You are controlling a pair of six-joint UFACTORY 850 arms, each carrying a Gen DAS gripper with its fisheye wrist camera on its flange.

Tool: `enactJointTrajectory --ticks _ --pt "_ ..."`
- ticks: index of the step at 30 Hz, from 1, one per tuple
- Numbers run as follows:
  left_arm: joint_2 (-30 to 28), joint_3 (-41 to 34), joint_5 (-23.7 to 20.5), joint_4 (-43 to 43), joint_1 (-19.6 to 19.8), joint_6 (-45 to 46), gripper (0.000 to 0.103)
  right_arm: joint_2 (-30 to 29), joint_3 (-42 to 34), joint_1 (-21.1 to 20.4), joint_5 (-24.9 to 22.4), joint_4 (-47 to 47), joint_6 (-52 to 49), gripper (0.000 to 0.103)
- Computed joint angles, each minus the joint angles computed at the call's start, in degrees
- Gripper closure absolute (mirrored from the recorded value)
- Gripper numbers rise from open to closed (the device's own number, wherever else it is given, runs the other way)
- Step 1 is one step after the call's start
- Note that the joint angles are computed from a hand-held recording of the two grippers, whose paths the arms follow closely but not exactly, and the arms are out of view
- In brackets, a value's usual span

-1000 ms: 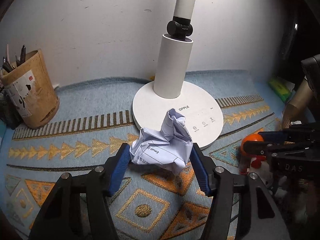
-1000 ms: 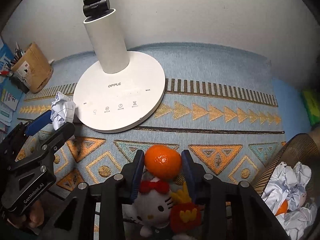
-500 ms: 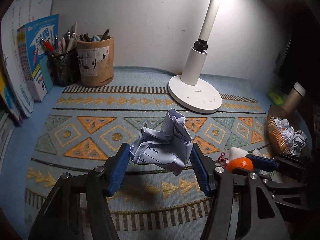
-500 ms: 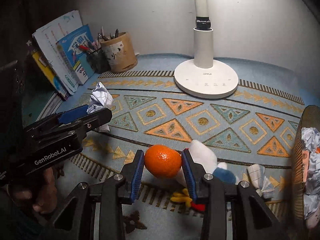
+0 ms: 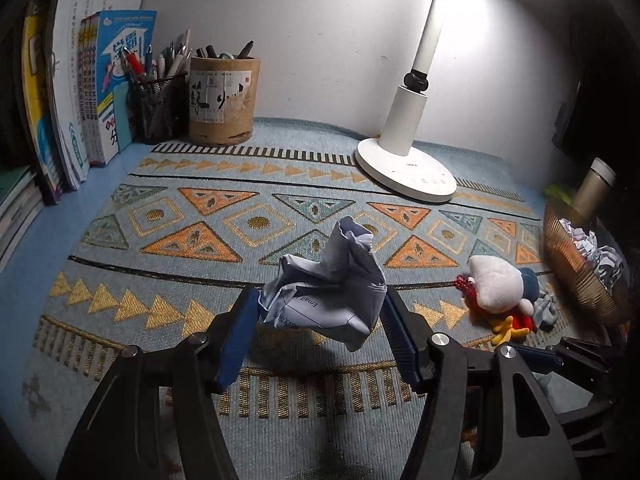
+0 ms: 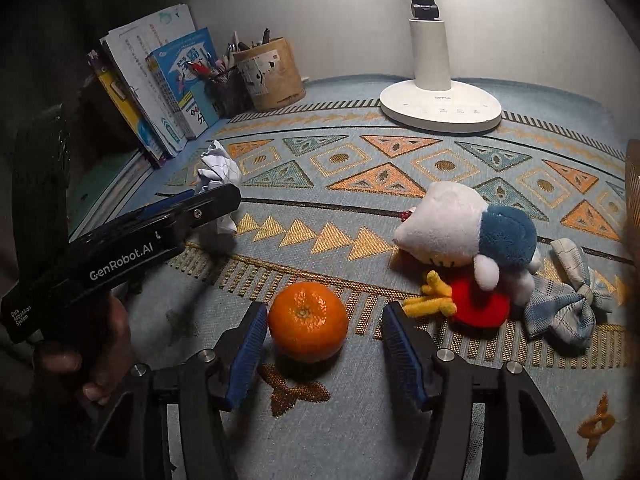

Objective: Organize objects

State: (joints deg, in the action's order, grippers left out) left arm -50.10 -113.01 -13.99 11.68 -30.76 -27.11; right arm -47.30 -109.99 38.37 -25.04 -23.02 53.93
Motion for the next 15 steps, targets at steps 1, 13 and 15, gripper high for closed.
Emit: enactJointTrajectory --ticks 1,13,15 --pt "0.09 0.15 0.25 -0.28 -0.03 0.50 0.044 -0.10 -0.19 0.16 -0.29 -0.35 0.20 0.045" --pt "0.01 -0.15 -0.25 -1.52 0.02 1.47 0.044 -4.28 -7.08 1.77 -6.35 -4.41 -0.46 0.059" --pt "0.06 -0.05 -0.23 -1.11 -0.01 0.94 0.044 -4.76 -7.64 2.11 -7.62 -6.27 0.74 0.065"
